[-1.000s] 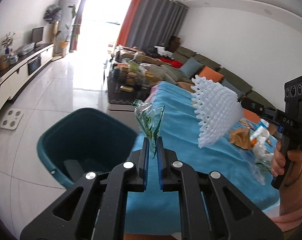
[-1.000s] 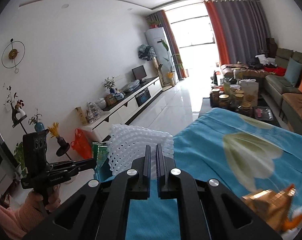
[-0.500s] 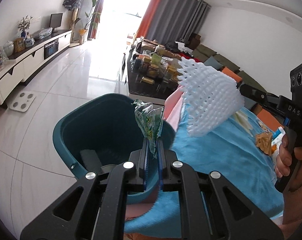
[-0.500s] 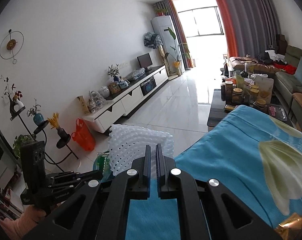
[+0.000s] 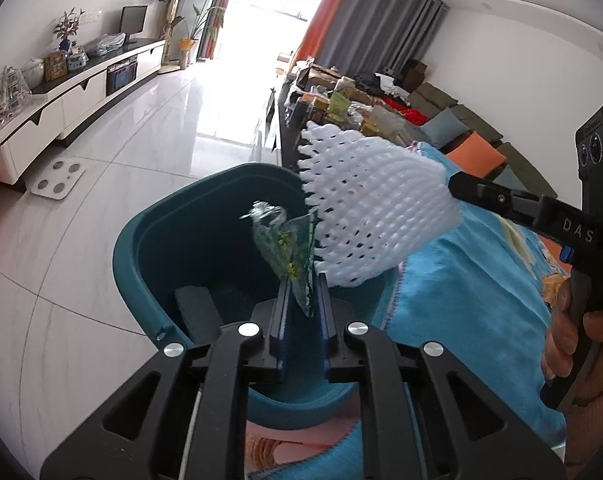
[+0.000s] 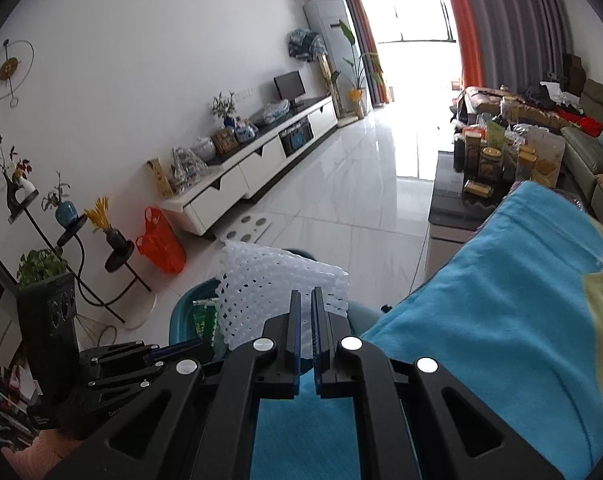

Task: Collect trash
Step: 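Carry the foam net and plastic wrapper with both tools over the teal bin, then open both tools to drop the items into the teal bin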

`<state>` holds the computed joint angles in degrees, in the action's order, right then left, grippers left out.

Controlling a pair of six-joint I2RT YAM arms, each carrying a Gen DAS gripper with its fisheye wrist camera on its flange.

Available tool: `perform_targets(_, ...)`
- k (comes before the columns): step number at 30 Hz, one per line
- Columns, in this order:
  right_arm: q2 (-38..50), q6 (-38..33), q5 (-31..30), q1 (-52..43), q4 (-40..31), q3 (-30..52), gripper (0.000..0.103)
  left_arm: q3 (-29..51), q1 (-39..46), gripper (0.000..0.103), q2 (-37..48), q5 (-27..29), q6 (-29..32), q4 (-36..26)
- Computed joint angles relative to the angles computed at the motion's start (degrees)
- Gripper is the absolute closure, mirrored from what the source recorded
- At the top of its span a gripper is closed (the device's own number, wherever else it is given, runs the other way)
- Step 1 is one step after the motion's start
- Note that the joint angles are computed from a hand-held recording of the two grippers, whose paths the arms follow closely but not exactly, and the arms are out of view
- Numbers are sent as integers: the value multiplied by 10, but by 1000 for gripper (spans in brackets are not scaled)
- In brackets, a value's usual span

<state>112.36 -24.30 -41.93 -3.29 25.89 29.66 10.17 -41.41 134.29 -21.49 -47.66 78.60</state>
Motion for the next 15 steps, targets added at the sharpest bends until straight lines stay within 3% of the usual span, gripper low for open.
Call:
perform_targets(8,27,20,40,48,-15,22,96,15,53,83,53,40,9,29)
perform_targets(11,35,14,45,55,-50,41,87,13,77,81,93,70,1,83)
perform_targets(15,36,15,40,54,-64,48,87,9,77,73,109,62,-8,106)
